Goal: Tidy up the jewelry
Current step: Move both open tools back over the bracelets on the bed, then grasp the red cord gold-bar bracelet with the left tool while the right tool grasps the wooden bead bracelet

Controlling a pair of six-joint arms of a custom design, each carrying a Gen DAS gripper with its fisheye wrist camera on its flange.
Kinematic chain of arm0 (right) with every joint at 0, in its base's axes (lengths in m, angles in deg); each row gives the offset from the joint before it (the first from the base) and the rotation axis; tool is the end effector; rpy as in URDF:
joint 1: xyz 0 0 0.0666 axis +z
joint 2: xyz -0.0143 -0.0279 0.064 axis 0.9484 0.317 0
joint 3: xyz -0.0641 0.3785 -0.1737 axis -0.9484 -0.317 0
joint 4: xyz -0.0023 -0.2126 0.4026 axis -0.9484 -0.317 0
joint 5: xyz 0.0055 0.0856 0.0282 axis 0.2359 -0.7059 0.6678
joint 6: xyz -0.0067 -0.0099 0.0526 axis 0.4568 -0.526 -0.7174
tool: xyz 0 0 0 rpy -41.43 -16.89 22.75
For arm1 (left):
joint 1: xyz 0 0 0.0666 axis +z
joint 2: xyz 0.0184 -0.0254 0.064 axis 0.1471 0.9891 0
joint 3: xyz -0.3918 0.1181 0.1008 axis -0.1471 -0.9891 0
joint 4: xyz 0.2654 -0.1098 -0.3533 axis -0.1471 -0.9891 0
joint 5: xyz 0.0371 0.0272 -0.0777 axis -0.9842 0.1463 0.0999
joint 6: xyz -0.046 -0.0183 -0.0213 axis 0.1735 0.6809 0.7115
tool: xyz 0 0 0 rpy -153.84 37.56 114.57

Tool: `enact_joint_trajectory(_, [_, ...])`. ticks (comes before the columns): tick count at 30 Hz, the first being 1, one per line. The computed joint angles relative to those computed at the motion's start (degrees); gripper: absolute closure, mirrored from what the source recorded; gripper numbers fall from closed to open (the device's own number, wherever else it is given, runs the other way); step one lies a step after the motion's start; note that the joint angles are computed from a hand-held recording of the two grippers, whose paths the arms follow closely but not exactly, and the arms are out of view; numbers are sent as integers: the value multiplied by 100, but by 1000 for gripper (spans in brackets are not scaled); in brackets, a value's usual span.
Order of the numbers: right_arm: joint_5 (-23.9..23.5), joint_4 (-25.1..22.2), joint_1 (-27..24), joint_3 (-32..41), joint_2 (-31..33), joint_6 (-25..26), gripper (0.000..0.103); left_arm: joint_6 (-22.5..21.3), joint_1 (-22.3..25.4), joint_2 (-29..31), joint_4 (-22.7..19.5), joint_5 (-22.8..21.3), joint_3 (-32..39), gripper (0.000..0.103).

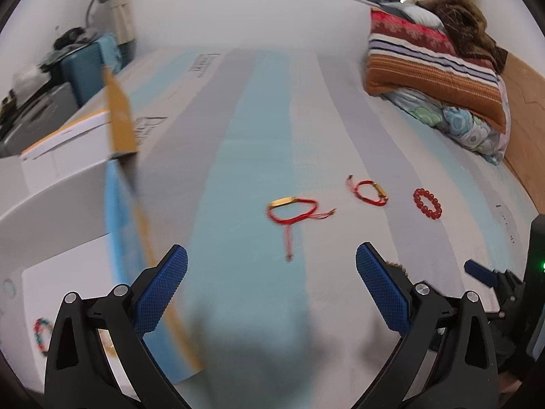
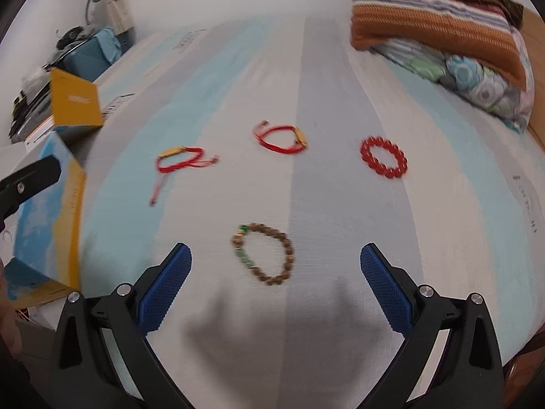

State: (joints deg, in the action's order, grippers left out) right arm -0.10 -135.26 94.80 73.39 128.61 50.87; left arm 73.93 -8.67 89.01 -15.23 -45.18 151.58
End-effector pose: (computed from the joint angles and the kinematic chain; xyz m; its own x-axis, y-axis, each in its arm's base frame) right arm 0.5775 0.2377 0.5074 -0.8029 0.1956 -0.5632 0.1861 0.9797 0.0750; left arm 0.6024 -0.1856 0.5397 -0.7390 0.1259 -0.6619 0.2143 0.9753 -0.0538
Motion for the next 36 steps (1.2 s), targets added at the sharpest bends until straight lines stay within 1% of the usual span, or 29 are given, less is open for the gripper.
enact_joint_trajectory(6, [-157, 181, -273, -309, 75, 55, 8, 1, -164, 701, 117, -30, 487, 6])
enact_joint_trajectory(10, [-219, 267, -395, -482, 134, 101, 8, 31, -150, 1112, 163, -3, 756, 6])
enact_joint_trajectory(14, [-435, 336, -485, -580, 208, 15, 8, 163, -75, 1431, 209, -68, 885, 6])
enact_joint_trajectory(18, [-310, 446, -453, -610, 253, 175, 8, 128, -25, 1668, 334, -147, 982, 6])
enact_joint_trajectory(20, [-286, 500, -445, -617, 256, 223, 12, 74, -25, 1750, 372, -258, 1019, 7])
enact_joint_trajectory(24, [-276, 574, -459, -591, 282, 283, 19, 128, 3, 1920, 355, -258, 1150, 8])
enact_joint_trajectory(28, [-232, 630, -427, -569, 311, 354, 27, 75, -6, 2002, 343, -350, 1211, 11])
enact_joint_trajectory(30, [-200, 646, -395, -554, 323, 414, 33, 68, -3, 2020, 314, -364, 1229, 15])
enact_joint_trajectory(32, [-196, 665, -363, -535, 334, 501, 44, 88, -1, 2016, 298, -390, 1225, 25])
enact_joint_trajectory(33, [-206, 665, -349, -522, 340, 528, 47, 96, -3, 2006, 290, -397, 1212, 29])
enact_joint_trajectory(34, [-233, 666, -335, -505, 347, 560, 52, 102, -2, 1998, 286, -398, 1205, 38])
enact_joint_trajectory(35, [-257, 670, -326, -498, 348, 570, 56, 80, -3, 1999, 244, -413, 1214, 44])
enact_joint_trajectory(36, [-280, 673, -326, -496, 348, 572, 58, 70, -12, 1987, 230, -417, 1205, 48])
